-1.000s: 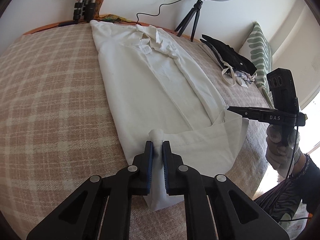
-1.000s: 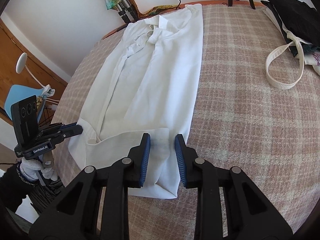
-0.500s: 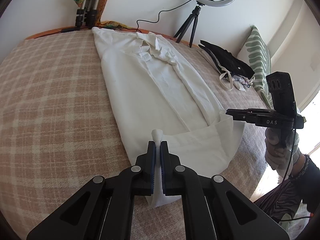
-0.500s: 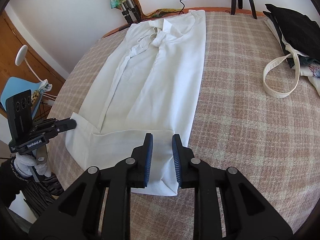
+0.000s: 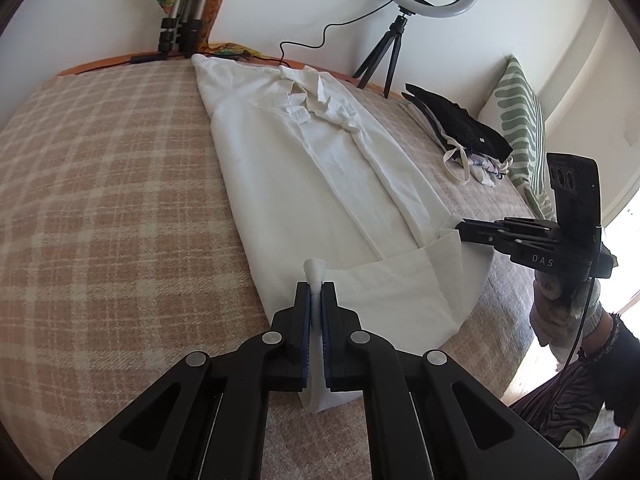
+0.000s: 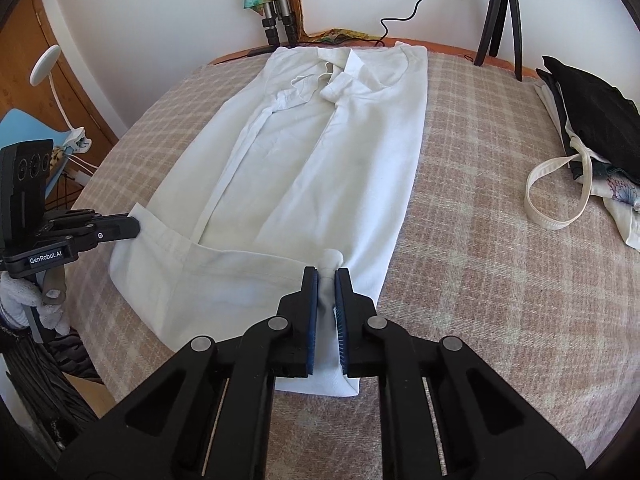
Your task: Fold small clothes
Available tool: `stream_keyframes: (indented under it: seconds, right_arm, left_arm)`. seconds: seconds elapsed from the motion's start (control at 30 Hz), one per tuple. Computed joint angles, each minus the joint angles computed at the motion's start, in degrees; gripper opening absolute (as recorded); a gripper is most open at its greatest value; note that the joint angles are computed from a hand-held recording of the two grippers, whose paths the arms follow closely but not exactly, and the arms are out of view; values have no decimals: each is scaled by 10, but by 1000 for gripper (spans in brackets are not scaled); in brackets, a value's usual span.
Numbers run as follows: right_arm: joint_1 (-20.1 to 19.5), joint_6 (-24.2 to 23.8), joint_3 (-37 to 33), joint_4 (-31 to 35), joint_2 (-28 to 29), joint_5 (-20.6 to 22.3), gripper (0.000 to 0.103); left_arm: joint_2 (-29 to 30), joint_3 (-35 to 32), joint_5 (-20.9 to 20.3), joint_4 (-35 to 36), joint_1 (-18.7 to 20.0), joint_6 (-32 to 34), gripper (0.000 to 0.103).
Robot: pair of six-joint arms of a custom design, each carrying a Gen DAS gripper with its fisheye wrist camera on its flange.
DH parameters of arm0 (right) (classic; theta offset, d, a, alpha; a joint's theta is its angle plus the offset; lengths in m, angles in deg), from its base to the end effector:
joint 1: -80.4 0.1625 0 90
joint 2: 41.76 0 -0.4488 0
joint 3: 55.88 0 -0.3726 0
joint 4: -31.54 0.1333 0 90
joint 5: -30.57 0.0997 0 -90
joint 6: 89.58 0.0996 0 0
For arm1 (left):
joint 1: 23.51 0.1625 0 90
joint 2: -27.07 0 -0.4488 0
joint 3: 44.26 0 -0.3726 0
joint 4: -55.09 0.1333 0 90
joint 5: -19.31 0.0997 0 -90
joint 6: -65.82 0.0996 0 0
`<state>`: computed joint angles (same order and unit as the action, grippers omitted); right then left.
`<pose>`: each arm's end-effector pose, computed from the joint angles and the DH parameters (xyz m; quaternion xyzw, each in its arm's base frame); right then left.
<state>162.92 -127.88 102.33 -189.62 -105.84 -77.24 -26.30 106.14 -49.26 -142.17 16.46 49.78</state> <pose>0.0621 -0.3168 0.1789 0.2015 -0.9162 0.2319 0.2573 -0.1491 -0.3464 0.0793 0.2702 0.9408 -0.1744 0.1075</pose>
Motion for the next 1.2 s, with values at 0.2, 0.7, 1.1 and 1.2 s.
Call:
stream_keyframes:
  seconds: [0.2,0.7,1.1,1.2]
  right_arm:
    - [-5,-1,10,-12,-19,20,6]
    - [-39,62,-25,6,-30,-1,6]
    - [-92,86,-60,221,-114,119,12]
    - [-90,82,-49,192,-109,116,11]
  left_arm:
    - [-9,5,0,-16,0,-3,3]
    - [8,-18,39,-47,6,15,3]
    - [19,-18,47,-37,-1,12,3]
    - [17,-15,47,-42,-3,11,3]
